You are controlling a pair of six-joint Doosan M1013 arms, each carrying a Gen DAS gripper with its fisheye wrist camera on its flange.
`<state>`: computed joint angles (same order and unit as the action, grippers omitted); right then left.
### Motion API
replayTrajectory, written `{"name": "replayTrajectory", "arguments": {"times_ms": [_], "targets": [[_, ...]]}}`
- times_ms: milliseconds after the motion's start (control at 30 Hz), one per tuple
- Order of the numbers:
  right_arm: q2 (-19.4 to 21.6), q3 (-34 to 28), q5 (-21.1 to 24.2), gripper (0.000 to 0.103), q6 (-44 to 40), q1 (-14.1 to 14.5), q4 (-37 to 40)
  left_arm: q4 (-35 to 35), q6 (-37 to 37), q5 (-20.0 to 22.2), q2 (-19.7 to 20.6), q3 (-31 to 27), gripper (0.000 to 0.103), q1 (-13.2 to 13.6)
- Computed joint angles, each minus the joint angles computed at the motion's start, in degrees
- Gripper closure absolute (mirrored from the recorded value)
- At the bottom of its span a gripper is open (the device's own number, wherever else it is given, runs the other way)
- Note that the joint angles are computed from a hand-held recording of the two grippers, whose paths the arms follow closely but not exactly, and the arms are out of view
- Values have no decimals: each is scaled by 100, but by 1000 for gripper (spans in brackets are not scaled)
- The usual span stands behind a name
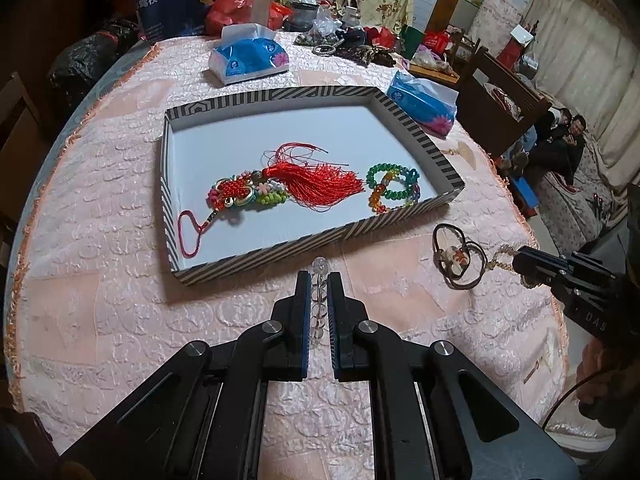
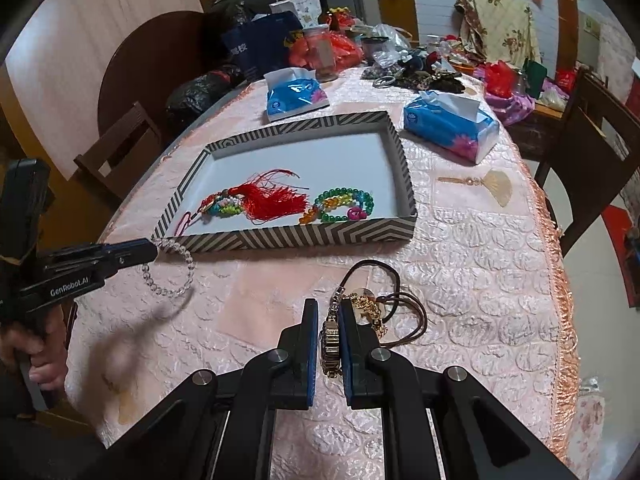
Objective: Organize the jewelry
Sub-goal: 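Hold the crystal bracelet and gold watch raised above the tablecloth, then carry the crystal bracelet with the left gripper while the right carries the gold watch over the tray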
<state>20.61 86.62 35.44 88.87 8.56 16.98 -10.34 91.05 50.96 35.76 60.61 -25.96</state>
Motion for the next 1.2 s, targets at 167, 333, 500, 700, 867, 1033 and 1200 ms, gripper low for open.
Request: {"name": "replayTrajectory", "arguments": {"times_ms": [167,333,500,700,867,1033,1200], "targets": [[33,-44,39,94,-111,18,55,0,-10,71,46,-72,97,7],[46,-56,52,94,-128,24,53,32,-53,97,54,-67,97,5],[49,-45,73,94,-123,24,45,39,-56,87,53,-58,97,5],[49,-44,87,94,-100,36,-25,48,-62,87,53,-58,97,4],[62,-65,129,94,10,42,-124,63,-63,67,46,-46,97,4],[100,-115,196,94,104,27,-192,81,-106,93,55,-67,97,2],[168,-236,272,94,16,-10,-152,89,-116,102,77,-131,97,8]]}}
